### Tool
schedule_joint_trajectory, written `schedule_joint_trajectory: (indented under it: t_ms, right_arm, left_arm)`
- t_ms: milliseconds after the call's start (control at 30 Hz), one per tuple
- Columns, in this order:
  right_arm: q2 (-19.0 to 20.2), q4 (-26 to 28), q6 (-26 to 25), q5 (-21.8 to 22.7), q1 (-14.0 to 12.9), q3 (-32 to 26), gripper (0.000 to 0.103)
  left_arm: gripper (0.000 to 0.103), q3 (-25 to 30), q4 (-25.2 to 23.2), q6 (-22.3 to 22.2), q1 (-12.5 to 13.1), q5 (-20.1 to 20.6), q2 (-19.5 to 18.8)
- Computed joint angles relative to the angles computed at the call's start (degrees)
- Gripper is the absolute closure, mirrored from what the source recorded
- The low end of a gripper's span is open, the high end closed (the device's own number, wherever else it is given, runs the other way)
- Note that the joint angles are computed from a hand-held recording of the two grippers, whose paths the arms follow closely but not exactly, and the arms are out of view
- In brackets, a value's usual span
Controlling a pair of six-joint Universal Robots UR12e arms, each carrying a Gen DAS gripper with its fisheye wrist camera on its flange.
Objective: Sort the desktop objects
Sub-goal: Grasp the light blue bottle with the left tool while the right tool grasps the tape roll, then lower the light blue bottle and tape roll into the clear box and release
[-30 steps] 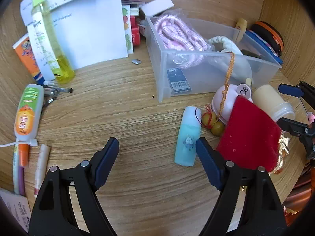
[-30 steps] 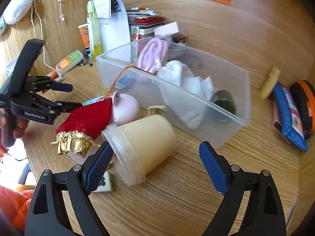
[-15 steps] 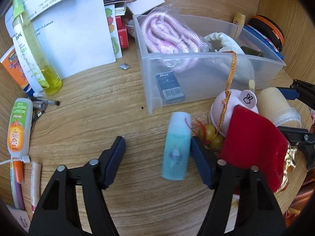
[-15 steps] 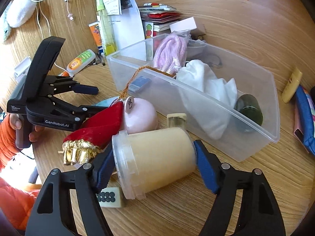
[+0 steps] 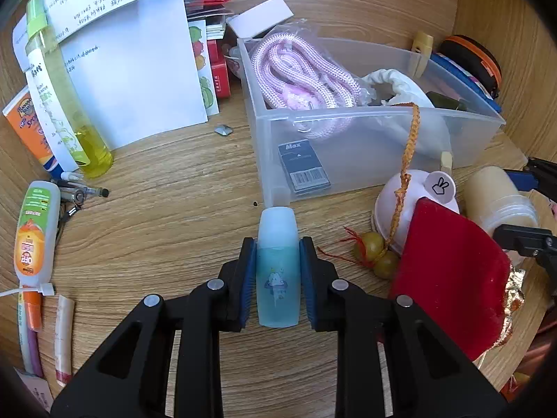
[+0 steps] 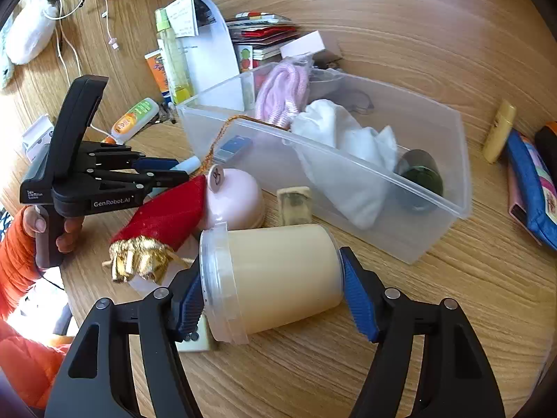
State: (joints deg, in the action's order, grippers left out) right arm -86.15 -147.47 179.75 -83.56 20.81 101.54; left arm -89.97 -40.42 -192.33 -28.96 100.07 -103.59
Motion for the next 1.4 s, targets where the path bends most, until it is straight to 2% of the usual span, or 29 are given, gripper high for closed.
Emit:
schedule_joint_trajectory:
  t_ms: [167,367,800,1133,1400]
  right_arm:
    - [-0.79,-0.44,-0.02,-1.98,0.36,0.73,0.037]
    - [-1.96,-2.16,2.26,-2.07,-0.42,1.57,0.037]
    - [-4.04,-7.69,4.16,-6.86,-1.06,1.49,0.037]
    - [-2.11,-10.37,3.73,-9.29,-2.12,-2.01,0.037]
    - [-0.01,-10.19,4.28,-8.01,-2.92,-3.99,0.037]
  left_arm:
    - [0.079,0.03,0.09,-1.26,-0.28,1.11,0.08]
    - [0.079,-1.31,2.37,-3.04,-0.36,1.46,1.57]
    - [0.079,-0.6,8.56,-1.73,-1.12,3.48,2.45]
    - [0.079,2.7,10.06,0.04,-0.55,2.57,0.68]
    - [0.079,5.74,10.03,1.28,-0.3,0.87,-1.27]
